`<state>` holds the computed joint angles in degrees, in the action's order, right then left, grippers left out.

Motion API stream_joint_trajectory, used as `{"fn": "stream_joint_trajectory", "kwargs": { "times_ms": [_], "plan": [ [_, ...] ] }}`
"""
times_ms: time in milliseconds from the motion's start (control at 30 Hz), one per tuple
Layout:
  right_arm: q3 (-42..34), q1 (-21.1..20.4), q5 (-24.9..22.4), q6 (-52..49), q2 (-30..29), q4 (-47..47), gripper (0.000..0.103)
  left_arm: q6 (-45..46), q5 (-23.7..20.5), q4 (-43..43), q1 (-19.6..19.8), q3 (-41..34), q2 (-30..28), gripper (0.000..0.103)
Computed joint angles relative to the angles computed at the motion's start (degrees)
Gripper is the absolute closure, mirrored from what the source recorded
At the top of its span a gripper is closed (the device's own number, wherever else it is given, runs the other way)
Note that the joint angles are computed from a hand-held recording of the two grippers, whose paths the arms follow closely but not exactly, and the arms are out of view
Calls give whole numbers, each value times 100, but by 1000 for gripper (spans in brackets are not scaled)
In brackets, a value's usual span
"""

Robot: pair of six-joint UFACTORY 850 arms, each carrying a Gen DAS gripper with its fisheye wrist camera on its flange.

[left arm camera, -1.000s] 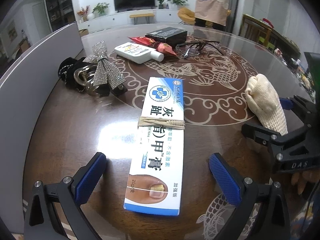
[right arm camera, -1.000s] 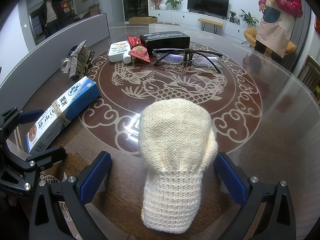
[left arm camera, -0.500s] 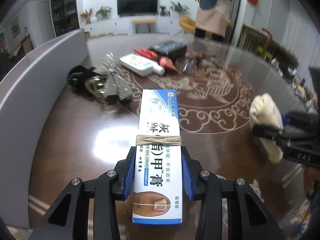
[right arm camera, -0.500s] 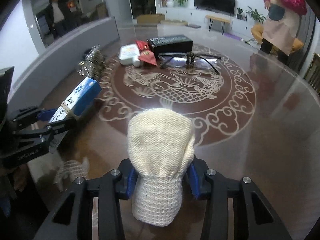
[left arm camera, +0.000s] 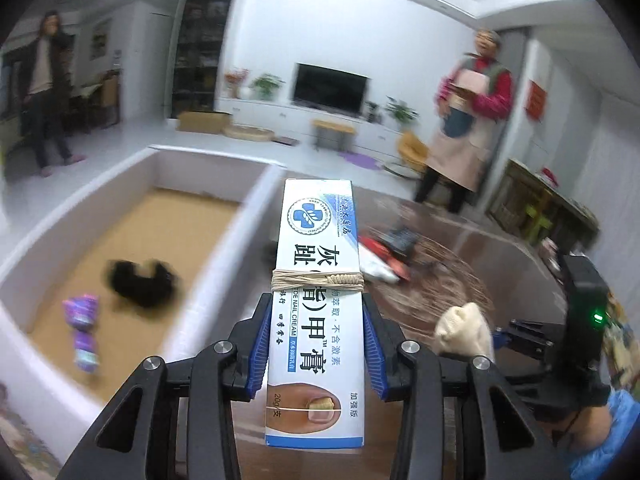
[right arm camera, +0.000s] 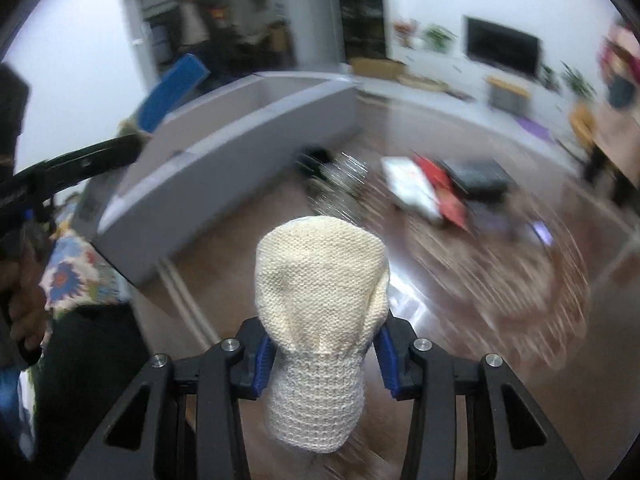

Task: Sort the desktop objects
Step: 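Carry the box and glove into the white bin and open both tools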

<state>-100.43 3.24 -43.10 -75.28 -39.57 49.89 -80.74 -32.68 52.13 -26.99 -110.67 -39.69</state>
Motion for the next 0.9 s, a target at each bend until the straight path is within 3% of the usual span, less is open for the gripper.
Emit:
{"fn": "stream_joint_trajectory", "kwargs": {
  "times_ms": [200,300,400,500,533,600,700,733,833,900],
  "plan": [
    [-680,874,-448,-336,-121,394,59,-76,-665,-205,733,866,736,62],
    [-1150,1323,-532,-385,-325,494,59,268,-948,-705,1087,866,688,62],
    [-2165,1739,-885,392,-984,-69,59,631,-953,-1198,1331,797,520,61],
    [-2999,2073,-1015,1146,-1644,-903,49,1486,-1200,-2251,1591,410,84,57],
    [-3376,2151,-1173,1450,-1918,-1205,38,1524,-1318,-2287,1601,412,40,52],
    [-3668,2223,-1248,1729,-2184,-1415,33,1359,-1320,-2072,1580,517,55,47],
    [-2784,2034,-829,1013,-1706,-489,31,437,-1051,-1244,1412,1006,377,42],
    [-2372,1949,-624,643,-1455,-78,27,49,-1038,-893,1276,1086,469,41],
    [-839,1471,-12,-1104,-523,1527,1,-396,-753,-276,913,1152,624,37],
    [-2,1133,454,-2303,-25,2476,0,-473,-504,-33,664,1193,688,28]
  ]
}}
